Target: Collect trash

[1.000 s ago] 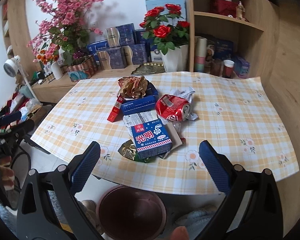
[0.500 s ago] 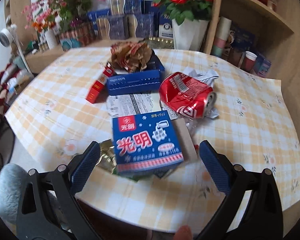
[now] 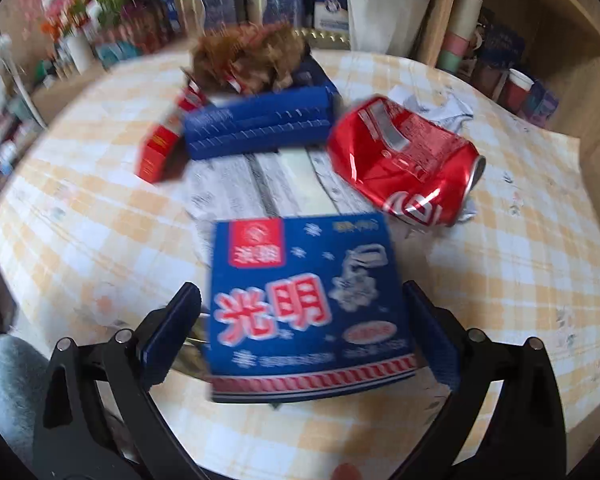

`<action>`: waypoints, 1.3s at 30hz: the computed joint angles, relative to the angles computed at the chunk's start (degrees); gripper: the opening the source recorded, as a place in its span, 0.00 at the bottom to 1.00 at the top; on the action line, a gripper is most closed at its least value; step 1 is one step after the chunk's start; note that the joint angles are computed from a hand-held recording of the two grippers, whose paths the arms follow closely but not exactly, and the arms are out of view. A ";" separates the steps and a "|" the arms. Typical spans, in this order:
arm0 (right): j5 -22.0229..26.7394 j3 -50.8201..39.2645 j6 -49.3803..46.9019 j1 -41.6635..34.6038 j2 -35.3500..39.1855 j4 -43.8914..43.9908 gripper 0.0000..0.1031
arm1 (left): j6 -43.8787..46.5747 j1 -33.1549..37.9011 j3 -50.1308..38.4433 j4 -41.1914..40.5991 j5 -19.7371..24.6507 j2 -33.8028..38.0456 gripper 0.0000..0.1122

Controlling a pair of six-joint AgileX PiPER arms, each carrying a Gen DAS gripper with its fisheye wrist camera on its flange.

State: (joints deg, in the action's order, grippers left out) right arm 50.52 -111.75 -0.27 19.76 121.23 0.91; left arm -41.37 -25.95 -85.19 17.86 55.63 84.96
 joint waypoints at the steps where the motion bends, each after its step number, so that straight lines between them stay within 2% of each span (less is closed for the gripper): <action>1: 0.58 -0.31 0.31 0.30 0.10 -1.07 0.94 | 0.45 0.46 0.16 -0.88 -0.51 -0.10 0.87; 3: 2.78 -1.96 1.54 1.01 1.19 -4.26 0.94 | 0.66 1.15 0.42 -1.98 -1.06 -0.13 0.87; 7: 4.05 -2.73 1.46 0.10 2.34 -3.30 0.94 | 1.51 2.06 0.81 -4.25 -2.47 -0.29 0.87; 9: 2.96 -1.46 1.63 -0.64 1.41 -1.68 0.80 | 1.71 1.93 1.43 -4.39 -3.38 -0.66 0.87; 13: -4.83 6.57 1.31 -1.86 -4.92 1.26 0.80 | 4.19 2.49 2.96 -6.89 -5.11 -1.28 0.86; 16: -10.74 14.09 -1.47 -2.97 -10.69 4.85 0.80 | 7.02 2.67 2.51 -9.52 -4.79 0.10 0.71; 19: -14.53 20.70 -5.75 -4.42 -15.54 9.13 0.80 | 11.79 3.48 1.69 -14.71 -5.28 3.13 0.64; 22: -16.13 26.08 -7.64 -5.65 -19.36 10.30 0.80 | 20.69 5.37 0.28 -25.22 -6.51 7.98 0.56; 25: -17.24 30.65 -9.32 -7.44 -22.33 12.17 0.80 | 27.68 5.96 -2.58 -33.68 -6.50 14.33 0.42; 27: -17.97 33.39 -9.58 -8.26 -23.98 12.86 0.80 | 32.48 7.28 -4.65 -41.90 -6.42 19.07 0.29; 29: -18.40 35.51 -10.00 -9.55 -25.20 13.58 0.80 | 34.45 8.73 -6.48 -48.88 -6.62 23.09 0.25; 31: -18.93 37.49 -10.66 -10.65 -26.38 14.43 0.80 | 34.86 9.32 -8.19 -53.28 -7.41 26.07 0.25; 33: -19.26 38.96 -11.43 -11.85 -27.36 15.20 0.80 | 34.35 9.13 -11.22 -54.74 -7.35 29.00 0.25; 39: -19.89 41.81 -13.25 -14.32 -29.74 16.54 0.80 | 28.30 6.90 -22.34 -49.68 -4.52 36.98 0.25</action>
